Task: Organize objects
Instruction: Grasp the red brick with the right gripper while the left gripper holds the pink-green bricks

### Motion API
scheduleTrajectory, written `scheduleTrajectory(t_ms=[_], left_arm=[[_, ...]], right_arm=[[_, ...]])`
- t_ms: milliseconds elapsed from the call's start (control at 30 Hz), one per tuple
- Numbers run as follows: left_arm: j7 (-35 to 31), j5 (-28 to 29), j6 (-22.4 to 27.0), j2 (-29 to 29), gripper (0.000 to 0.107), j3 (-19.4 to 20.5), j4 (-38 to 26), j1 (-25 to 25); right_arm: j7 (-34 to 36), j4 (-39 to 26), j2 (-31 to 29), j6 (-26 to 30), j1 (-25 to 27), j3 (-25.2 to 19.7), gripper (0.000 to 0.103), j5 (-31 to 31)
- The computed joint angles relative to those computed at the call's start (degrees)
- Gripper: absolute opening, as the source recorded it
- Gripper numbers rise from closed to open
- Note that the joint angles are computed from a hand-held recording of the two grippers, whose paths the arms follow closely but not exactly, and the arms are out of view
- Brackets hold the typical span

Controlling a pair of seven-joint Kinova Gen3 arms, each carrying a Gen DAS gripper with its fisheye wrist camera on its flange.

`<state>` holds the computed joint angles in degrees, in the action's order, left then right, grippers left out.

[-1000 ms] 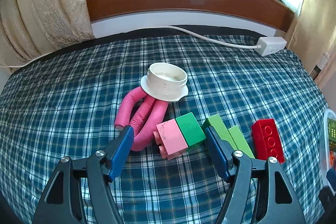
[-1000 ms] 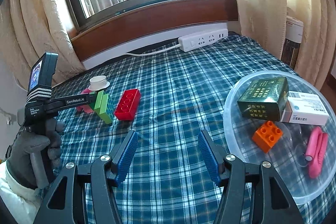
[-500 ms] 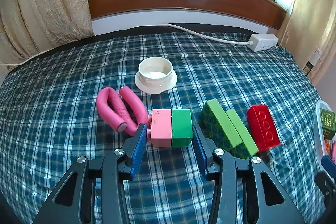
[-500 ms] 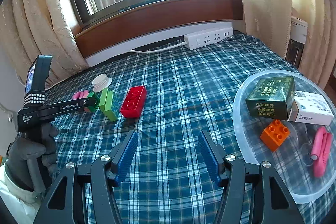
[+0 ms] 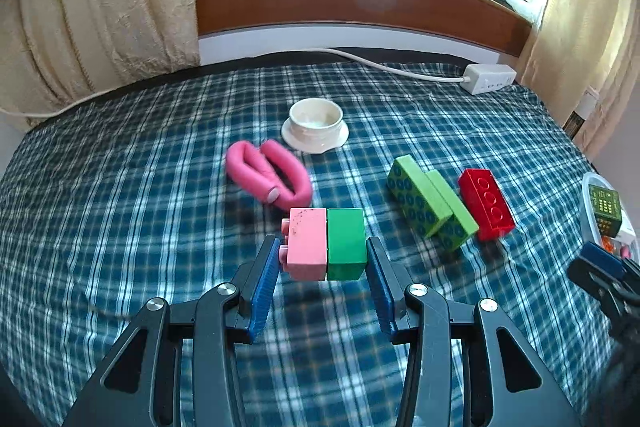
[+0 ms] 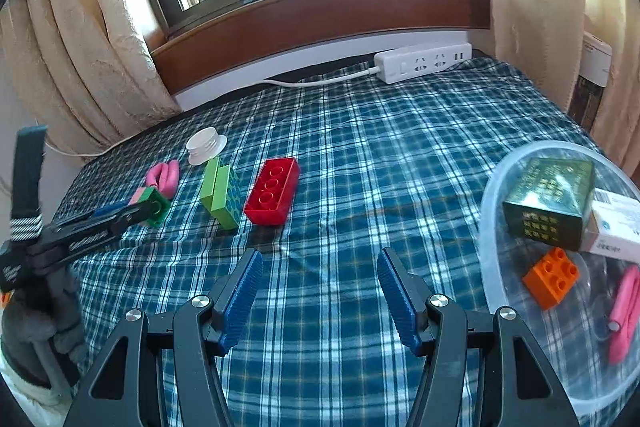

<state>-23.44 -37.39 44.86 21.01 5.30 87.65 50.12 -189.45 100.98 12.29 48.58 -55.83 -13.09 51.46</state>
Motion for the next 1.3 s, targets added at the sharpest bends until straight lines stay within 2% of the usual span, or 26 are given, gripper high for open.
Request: scheduleTrajectory(t_ms=[433,900,1000,1233,1300], left_arm=[[3.75,-1.74,-2.3,-2.19,0.044,0.49,3.57,-0.66],[7.58,-4.43,-2.32,-3.68,0.044,1.11,5.11,-0.59],[7.68,-4.55,-2.26,-3.74,0.044,1.36,5.13,-0.73],[7.46,-4.43,-1.95,-3.66,0.044,1.7,4.93,-0.81],[7.21,-4.31,-2.01,-3.54,0.044,1.75,4.83,-0.87]], right_arm=[[9.23,-7.57,5.12,-1.99,1.68,2.94,0.063,-5.32],[19.96,-16.7,12.41,-1.04,0.07,8.27,0.063,-10.8],[21.45,-17.74,13.3,-0.63,-0.19,8.85,0.057,-11.63],[23.7,-17.53,13.65,-1.72,0.01,9.63,0.036,-13.9],[23.77,-17.22,13.41,-1.82,-0.26,9.84,0.035,-13.9]])
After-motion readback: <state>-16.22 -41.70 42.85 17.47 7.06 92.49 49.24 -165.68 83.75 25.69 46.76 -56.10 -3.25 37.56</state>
